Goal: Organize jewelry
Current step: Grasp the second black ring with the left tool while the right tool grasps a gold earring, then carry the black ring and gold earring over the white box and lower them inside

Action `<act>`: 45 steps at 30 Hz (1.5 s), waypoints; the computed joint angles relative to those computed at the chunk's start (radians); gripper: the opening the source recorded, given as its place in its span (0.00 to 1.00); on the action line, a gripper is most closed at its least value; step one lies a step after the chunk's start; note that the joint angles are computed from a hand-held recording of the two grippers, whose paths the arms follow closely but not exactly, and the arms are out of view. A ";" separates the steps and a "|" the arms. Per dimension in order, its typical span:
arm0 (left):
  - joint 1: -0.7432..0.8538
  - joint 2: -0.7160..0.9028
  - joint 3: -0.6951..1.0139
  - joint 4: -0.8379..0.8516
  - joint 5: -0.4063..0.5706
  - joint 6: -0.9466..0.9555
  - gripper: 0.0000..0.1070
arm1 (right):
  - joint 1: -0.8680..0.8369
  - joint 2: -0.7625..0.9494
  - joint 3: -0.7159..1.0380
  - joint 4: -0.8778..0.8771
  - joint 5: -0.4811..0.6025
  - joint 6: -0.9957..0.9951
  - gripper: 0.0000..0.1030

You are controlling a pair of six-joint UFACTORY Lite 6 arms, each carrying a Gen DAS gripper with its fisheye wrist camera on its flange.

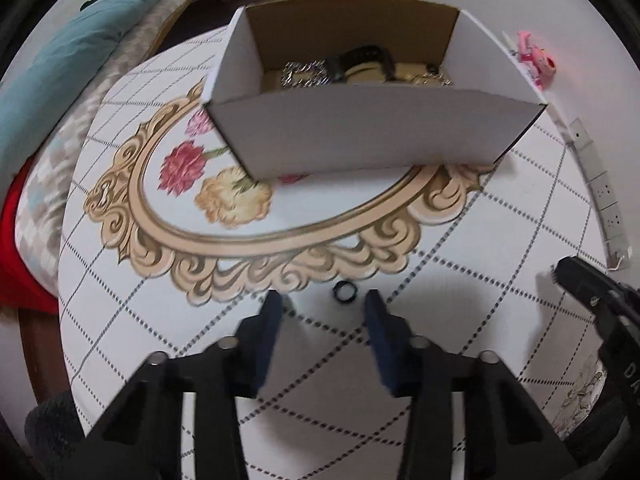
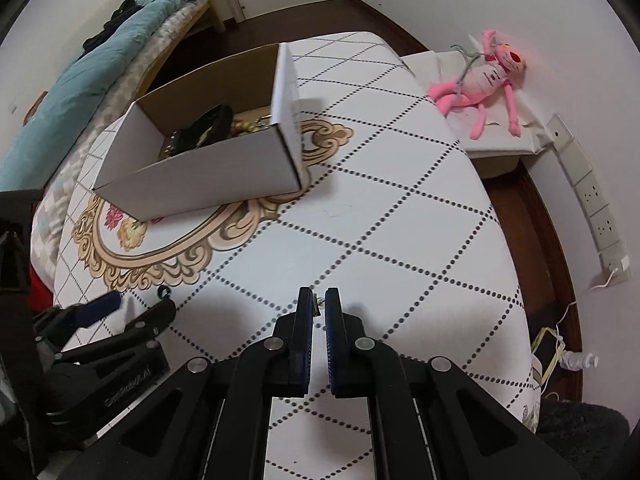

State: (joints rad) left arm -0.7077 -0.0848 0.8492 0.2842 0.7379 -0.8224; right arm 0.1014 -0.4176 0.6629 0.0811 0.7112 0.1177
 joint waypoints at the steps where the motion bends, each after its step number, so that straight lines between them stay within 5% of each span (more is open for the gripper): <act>1: 0.000 -0.004 0.001 -0.011 -0.008 0.017 0.19 | -0.007 0.003 -0.001 0.002 -0.001 -0.006 0.06; 3: -0.004 0.010 0.012 -0.011 -0.016 0.028 0.10 | -0.011 0.007 -0.003 0.002 -0.003 -0.009 0.06; 20: -0.025 -0.040 -0.006 0.018 -0.011 -0.013 0.09 | 0.004 -0.002 0.010 0.009 0.001 0.001 0.06; 30: -0.043 -0.219 0.049 -0.001 0.104 0.016 0.09 | 0.001 -0.052 0.091 0.074 0.065 -0.038 0.06; 37: 0.088 -0.170 0.265 -0.123 0.139 0.196 0.09 | 0.012 0.033 0.296 0.135 0.096 -0.068 0.06; 45: 0.329 0.123 0.542 -0.315 0.141 0.472 0.09 | 0.022 0.418 0.717 0.176 0.131 -0.113 0.06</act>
State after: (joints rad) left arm -0.3789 0.0384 1.3916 -0.0312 0.8793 -0.3502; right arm 0.1234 0.0000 1.3801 0.2569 0.8426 0.0049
